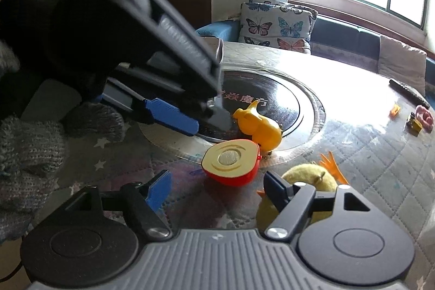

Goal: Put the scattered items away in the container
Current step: 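Move the left gripper back to the red-and-yellow disc toy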

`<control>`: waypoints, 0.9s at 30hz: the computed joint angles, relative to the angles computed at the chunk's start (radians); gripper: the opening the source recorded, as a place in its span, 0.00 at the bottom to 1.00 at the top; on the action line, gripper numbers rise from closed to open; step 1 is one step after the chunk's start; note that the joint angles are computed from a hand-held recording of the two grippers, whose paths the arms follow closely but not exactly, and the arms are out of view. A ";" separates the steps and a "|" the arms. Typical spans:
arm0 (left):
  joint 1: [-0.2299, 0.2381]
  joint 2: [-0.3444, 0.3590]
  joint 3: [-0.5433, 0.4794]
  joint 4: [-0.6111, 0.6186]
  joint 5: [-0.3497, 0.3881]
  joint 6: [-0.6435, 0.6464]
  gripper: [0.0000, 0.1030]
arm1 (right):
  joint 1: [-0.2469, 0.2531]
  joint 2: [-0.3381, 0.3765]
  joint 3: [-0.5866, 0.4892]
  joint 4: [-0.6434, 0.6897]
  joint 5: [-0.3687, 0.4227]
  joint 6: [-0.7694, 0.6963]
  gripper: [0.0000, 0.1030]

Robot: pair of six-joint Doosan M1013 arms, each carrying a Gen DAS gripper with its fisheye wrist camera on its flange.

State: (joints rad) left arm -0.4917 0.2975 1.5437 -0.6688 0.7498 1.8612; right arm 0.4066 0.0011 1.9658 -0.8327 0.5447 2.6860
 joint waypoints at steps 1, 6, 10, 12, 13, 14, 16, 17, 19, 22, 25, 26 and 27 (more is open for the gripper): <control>0.000 0.004 -0.004 -0.008 0.007 0.008 0.32 | -0.002 0.003 -0.002 0.006 0.000 -0.007 0.74; -0.003 0.025 -0.028 -0.016 0.041 0.017 0.33 | -0.007 0.025 -0.014 0.018 0.002 -0.025 0.74; -0.002 0.039 -0.045 -0.026 0.060 0.017 0.33 | -0.014 0.035 -0.020 0.039 -0.006 -0.042 0.74; -0.003 0.044 -0.054 -0.025 0.061 0.024 0.33 | -0.013 0.041 -0.023 0.028 -0.002 -0.032 0.74; -0.003 0.046 -0.057 -0.020 0.057 0.026 0.33 | -0.014 0.043 -0.024 0.027 -0.002 -0.030 0.74; -0.003 0.048 -0.060 -0.013 0.056 0.025 0.34 | -0.015 0.045 -0.026 0.027 -0.002 -0.030 0.74; -0.004 0.054 -0.068 0.004 0.059 0.017 0.34 | -0.016 0.047 -0.028 0.028 -0.004 -0.030 0.74; -0.004 0.058 -0.072 0.013 0.064 0.013 0.34 | -0.017 0.049 -0.029 0.028 -0.002 -0.031 0.73; -0.004 0.066 -0.081 0.031 0.074 0.005 0.34 | -0.017 0.054 -0.036 0.024 0.007 -0.029 0.73; -0.006 0.076 -0.091 0.049 0.083 -0.004 0.35 | -0.014 0.062 -0.042 0.010 0.021 -0.020 0.66; -0.006 0.085 -0.098 0.053 0.092 -0.003 0.35 | -0.016 0.064 -0.043 0.016 0.021 -0.035 0.62; -0.006 0.087 -0.100 0.058 0.095 -0.003 0.35 | -0.017 0.064 -0.043 0.027 0.021 -0.048 0.62; -0.007 0.089 -0.101 0.063 0.097 -0.004 0.35 | -0.018 0.065 -0.044 0.037 0.022 -0.058 0.61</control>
